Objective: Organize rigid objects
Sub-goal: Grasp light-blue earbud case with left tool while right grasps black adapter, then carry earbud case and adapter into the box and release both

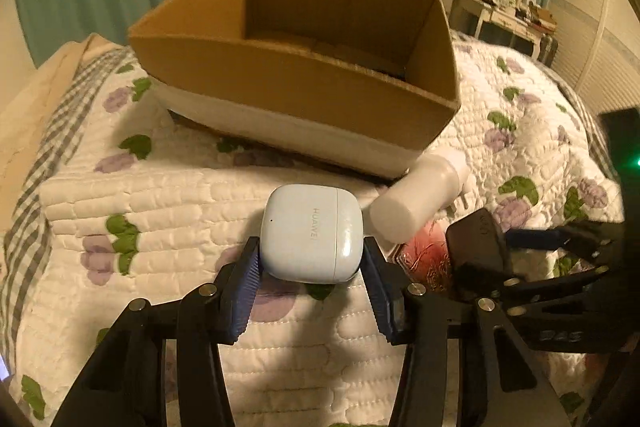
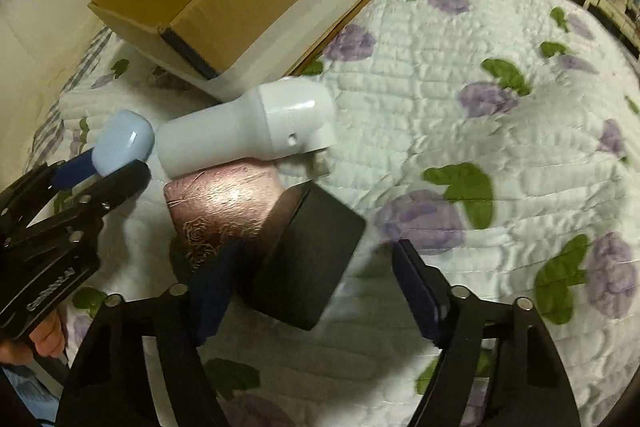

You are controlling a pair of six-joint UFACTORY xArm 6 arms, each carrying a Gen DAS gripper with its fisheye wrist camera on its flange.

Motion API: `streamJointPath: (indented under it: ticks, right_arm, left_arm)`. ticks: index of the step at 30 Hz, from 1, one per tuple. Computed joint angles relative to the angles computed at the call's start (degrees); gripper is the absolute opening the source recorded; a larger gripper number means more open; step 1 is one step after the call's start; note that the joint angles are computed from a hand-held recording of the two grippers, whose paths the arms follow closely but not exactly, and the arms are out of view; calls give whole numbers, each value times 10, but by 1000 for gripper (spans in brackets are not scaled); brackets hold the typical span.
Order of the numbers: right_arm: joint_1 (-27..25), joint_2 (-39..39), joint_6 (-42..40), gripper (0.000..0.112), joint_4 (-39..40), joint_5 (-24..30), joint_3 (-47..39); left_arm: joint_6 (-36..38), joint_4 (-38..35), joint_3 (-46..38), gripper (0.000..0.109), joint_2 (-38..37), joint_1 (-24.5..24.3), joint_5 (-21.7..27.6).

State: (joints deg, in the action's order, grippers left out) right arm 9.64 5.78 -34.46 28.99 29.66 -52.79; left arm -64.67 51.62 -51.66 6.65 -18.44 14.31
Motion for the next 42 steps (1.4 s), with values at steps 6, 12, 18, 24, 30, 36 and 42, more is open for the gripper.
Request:
streamJointPath:
  ticks: [6,12,18,24,30,36,42]
  right_arm:
    - [11,8,-5,57,10,-23,-3]
    - [19,-39,-51,46,39,-56,38]
    - [34,-119,-76,41,10,-109,96]
    - [25,-164,-102,41,34,-104,80]
    - [14,-134,-103,41,37,-65,-39]
    - [17,-15,-75,41,38,18,-218]
    - [42,126,-32,41,-35,27,-375]
  left_arm:
    - [-6,9,8,50,-17,0,-2]
    - [1,-2,18,50,-32,0,-6]
    - [5,-14,37,50,-72,-4,-11]
    - [23,-27,26,50,-110,-3,1]
    - [68,-60,-36,50,-95,9,29]
    - [122,-105,-128,50,-29,31,42]
    - [150,-118,-219,50,54,50,59]
